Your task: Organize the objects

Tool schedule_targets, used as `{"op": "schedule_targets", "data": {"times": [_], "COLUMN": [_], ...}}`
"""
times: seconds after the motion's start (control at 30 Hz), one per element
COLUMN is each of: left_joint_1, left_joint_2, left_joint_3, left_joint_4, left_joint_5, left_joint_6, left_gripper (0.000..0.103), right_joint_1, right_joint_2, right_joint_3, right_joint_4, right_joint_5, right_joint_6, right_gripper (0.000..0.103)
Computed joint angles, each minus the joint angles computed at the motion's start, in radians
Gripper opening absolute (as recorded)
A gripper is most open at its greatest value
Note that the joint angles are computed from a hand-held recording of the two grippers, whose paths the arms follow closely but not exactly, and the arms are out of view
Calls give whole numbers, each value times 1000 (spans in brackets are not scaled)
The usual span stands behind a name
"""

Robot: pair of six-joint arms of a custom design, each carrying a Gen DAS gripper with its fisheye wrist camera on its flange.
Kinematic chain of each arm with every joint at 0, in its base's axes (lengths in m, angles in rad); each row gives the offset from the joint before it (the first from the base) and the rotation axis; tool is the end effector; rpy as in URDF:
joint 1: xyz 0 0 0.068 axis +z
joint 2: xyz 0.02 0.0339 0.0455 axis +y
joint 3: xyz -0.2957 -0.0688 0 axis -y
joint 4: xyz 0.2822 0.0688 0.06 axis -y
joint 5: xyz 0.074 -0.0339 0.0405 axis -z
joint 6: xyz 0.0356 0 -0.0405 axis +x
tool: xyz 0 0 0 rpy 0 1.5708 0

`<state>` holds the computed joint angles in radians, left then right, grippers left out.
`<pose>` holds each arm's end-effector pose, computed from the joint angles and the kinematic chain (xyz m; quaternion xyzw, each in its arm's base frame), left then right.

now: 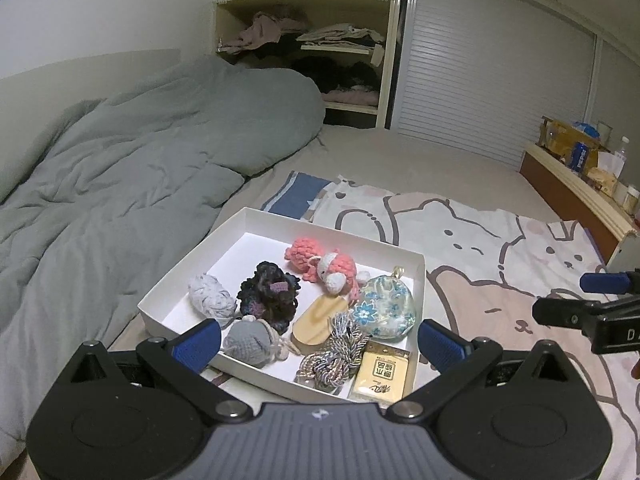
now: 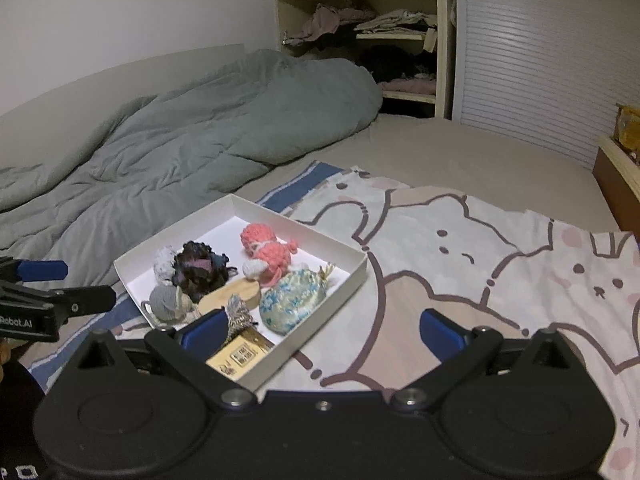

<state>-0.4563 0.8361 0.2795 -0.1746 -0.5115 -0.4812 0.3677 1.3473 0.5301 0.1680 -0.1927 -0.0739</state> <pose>0.1614 -0.0598 0.1646 -0.1141 0.8821 0.0279 0.4561 0.2571 0.1063 0.1713 -0.2370 0.8605 0.1500 0.4252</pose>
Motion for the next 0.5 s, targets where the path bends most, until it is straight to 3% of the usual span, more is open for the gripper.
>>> {"op": "schedule_targets", "data": {"times": [0.3,0.5], "left_joint_1": [-98,-103], "left_joint_2": [53,61], "left_joint_3": [-1,-1], "left_joint_4": [2,-1], "left_joint_5": [-105,-111], "left_joint_6": [-47,-64], "left_gripper": [103,103], "right_joint_1": [-11,-19], "right_joint_2": [-2,-4], "right_joint_3": [-18,-17], "right_joint_4": [5,1], "right_joint_5": [-15,-16], "right_joint_6": [-17,-21], "right_gripper": [103,103]}}
